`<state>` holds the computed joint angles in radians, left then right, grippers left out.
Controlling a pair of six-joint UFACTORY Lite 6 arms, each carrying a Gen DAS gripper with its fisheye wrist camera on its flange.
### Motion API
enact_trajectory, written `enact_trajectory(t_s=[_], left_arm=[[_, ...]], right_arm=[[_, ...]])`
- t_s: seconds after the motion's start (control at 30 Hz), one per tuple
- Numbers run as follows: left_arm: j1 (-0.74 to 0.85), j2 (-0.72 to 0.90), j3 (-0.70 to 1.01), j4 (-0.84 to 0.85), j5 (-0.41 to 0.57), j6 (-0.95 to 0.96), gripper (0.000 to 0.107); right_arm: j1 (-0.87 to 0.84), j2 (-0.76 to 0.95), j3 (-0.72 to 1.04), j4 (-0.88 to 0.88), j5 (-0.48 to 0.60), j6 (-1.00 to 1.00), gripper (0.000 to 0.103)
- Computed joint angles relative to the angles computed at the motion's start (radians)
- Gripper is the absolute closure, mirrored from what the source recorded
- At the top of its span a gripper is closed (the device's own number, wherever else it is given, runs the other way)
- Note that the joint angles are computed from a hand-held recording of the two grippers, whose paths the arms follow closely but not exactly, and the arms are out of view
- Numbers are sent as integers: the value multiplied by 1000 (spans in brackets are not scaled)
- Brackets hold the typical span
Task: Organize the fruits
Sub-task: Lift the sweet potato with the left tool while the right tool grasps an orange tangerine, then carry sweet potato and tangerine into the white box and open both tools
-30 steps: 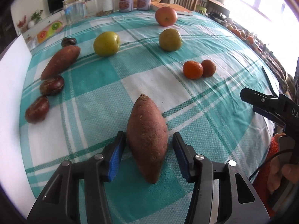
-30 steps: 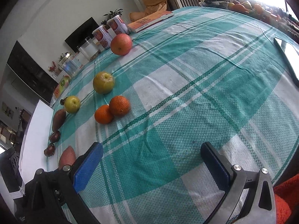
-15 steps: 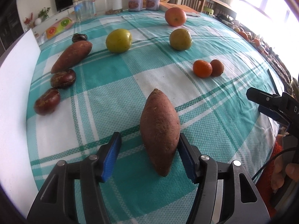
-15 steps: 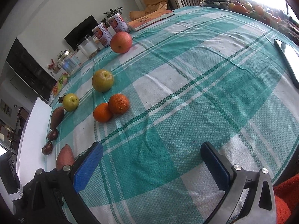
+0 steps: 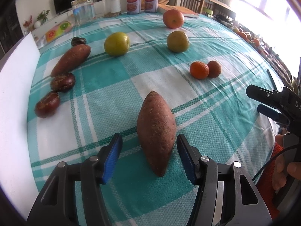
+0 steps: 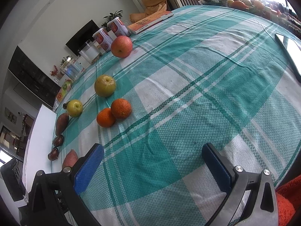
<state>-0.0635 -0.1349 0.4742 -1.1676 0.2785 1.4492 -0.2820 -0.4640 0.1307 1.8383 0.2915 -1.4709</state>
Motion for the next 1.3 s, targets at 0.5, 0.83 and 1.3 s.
enact_trajectory(t_s=[0.5, 0.83, 1.3], left_arm=[[19, -8, -14, -70, 38, 91, 67], [33, -9, -1, -106, 42, 136, 49], [45, 45, 28, -107, 85, 138, 66]], right_arm=[[-206, -59, -12, -194, 217, 95, 5], [173, 285, 304, -317, -85, -32, 41], [135, 664, 618, -349, 22, -182, 72]])
